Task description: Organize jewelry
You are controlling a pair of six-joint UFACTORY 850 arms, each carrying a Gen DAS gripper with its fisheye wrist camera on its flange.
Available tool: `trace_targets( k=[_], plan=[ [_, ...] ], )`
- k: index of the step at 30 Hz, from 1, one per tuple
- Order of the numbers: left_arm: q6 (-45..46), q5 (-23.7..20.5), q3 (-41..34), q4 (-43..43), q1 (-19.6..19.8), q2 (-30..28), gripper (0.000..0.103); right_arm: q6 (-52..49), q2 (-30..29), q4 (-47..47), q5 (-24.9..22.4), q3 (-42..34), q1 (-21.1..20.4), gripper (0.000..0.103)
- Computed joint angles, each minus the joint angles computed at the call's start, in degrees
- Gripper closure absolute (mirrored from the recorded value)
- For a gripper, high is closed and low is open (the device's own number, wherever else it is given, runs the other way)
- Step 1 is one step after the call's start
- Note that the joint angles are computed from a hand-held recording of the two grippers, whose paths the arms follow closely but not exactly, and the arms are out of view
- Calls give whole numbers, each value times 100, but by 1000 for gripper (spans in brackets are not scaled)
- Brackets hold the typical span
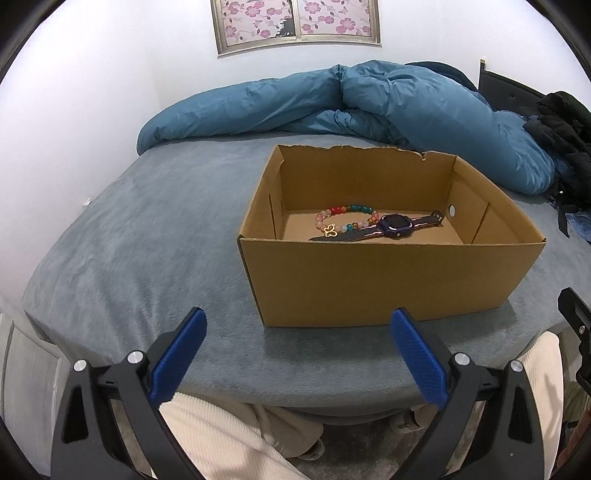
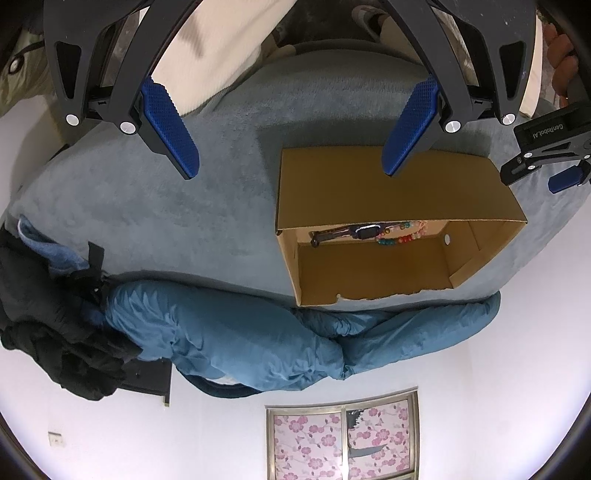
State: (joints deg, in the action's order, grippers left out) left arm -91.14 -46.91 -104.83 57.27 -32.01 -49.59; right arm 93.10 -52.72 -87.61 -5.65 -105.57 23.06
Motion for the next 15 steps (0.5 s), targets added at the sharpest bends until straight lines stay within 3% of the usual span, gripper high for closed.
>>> trace_targets(
  k=[15],
  plan=[
    [-126, -44, 148, 64, 27, 82, 6, -1602, -88, 1564, -12, -140, -38, 8]
  ],
)
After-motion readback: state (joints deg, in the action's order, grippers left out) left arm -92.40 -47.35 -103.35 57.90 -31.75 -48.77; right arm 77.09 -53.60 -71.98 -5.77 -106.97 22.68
